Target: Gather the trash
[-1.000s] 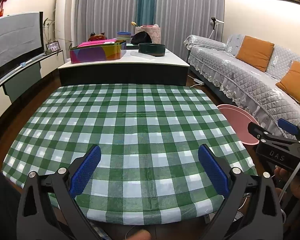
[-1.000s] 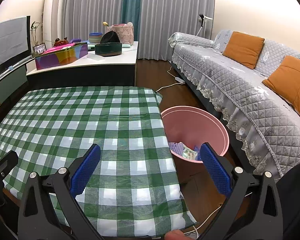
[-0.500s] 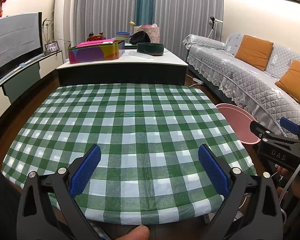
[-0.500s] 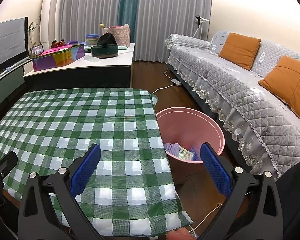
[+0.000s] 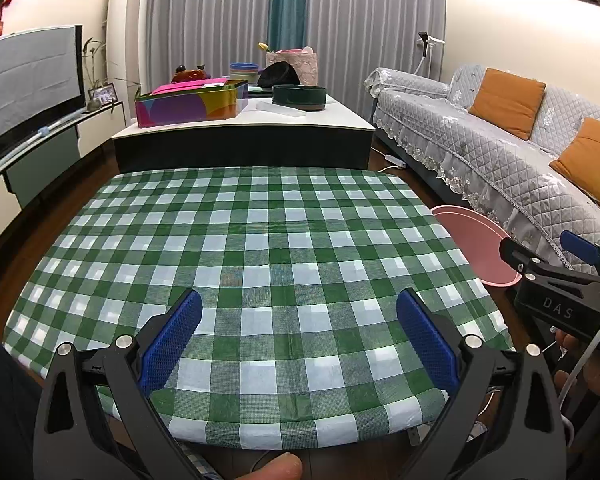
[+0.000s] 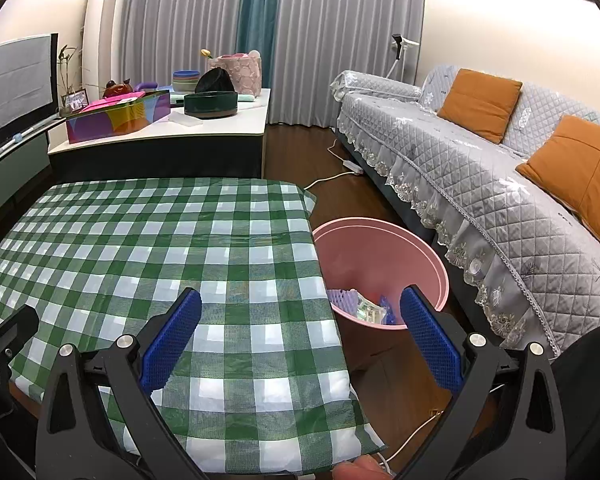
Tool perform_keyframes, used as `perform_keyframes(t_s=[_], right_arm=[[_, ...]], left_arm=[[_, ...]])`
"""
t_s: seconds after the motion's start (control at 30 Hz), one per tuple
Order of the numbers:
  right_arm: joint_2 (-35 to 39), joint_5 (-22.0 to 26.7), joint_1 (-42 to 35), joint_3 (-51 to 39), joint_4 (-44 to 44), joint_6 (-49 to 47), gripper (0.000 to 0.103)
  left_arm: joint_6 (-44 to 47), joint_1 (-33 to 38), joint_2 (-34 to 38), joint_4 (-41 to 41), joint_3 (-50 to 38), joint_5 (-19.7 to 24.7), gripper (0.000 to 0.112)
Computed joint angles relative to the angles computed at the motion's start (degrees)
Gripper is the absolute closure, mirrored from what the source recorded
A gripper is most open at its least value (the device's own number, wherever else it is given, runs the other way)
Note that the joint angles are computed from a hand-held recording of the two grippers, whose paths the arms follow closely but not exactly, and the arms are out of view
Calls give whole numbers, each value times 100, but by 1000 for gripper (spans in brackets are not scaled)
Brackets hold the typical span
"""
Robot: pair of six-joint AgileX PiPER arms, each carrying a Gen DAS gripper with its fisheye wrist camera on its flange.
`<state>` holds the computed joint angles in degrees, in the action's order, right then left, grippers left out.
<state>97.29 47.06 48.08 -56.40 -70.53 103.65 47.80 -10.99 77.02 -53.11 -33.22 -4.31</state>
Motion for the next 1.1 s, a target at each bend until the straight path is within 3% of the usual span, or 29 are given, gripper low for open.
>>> perform_keyframes(t_s=[0.5,0.7,1.1], right_arm=[[-22,8,-11,-4,12,-52,5],[-33,-5,-23,9,5,-55,5],[-36,22,-4,-5,12,-72,5]], left_arm=[[81,-20,3,-97,-3,8,18],[1338,-138,37,-1355,-73,-3,18],[1819,-195,91,-1811,-126,-26,17]])
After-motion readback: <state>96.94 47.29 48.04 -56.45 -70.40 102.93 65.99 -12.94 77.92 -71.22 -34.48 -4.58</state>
